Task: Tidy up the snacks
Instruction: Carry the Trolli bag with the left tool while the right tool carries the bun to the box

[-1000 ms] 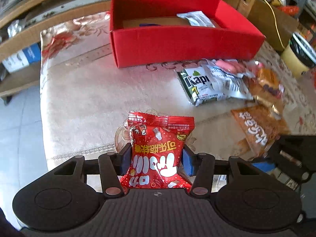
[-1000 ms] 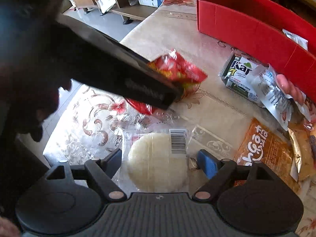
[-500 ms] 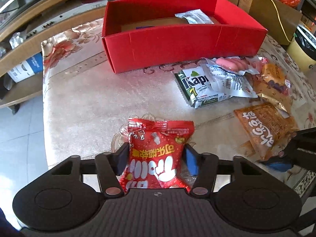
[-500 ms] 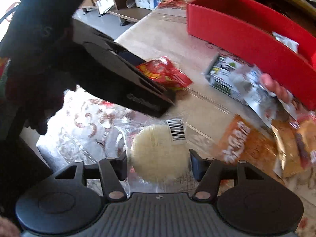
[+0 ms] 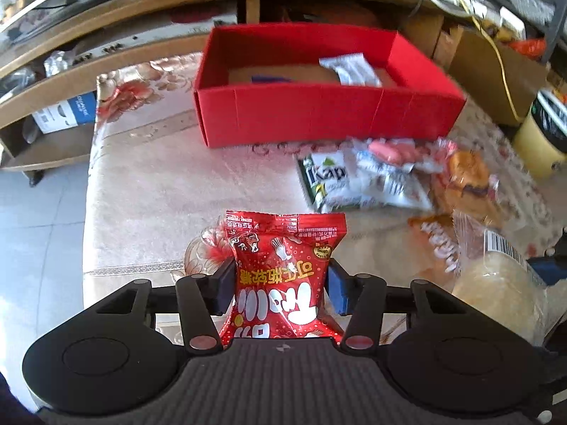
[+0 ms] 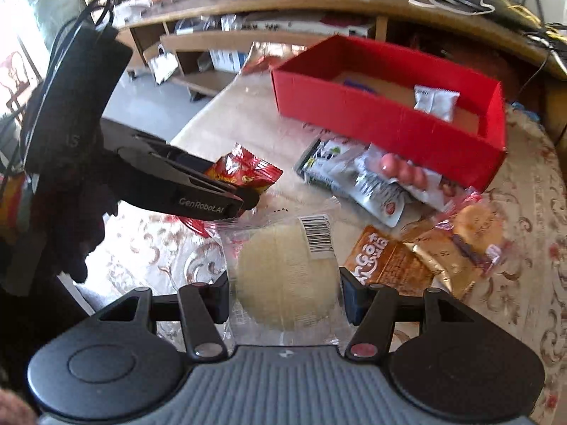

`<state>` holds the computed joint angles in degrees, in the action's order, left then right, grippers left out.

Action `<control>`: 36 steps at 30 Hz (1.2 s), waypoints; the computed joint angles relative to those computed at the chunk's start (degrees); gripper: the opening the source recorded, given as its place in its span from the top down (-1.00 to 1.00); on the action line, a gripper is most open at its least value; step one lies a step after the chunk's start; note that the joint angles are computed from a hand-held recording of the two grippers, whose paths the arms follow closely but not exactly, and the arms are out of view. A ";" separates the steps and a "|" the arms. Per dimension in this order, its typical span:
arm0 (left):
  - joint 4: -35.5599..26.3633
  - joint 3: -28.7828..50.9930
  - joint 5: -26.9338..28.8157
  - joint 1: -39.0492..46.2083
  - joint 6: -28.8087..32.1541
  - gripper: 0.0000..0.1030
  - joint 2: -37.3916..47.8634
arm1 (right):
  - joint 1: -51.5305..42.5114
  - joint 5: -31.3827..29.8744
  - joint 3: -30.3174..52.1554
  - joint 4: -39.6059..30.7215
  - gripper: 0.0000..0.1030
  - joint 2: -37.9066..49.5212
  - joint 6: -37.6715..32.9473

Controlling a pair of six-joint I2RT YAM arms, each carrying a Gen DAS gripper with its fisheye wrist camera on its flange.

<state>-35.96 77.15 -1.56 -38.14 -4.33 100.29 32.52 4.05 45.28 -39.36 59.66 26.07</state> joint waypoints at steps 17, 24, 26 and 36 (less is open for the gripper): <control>4.54 -0.97 -0.47 -2.17 -9.34 -0.15 -4.81 | 2.22 5.42 0.38 -2.44 0.06 -11.22 3.84; 5.24 0.14 -0.91 -2.58 -10.91 -0.15 -5.25 | 1.44 5.65 0.50 -1.40 0.06 -13.32 3.37; 5.13 0.97 -1.19 -2.78 -10.95 -0.15 -4.89 | 0.25 4.84 0.53 -1.00 0.06 -13.81 3.09; 6.02 3.71 -0.65 -2.72 -12.00 -0.15 -3.99 | -13.71 -10.44 -0.38 2.40 0.06 -17.55 3.19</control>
<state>-29.95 80.86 -2.21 -40.86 -16.34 96.30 18.81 -6.39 44.90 -36.96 42.11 29.26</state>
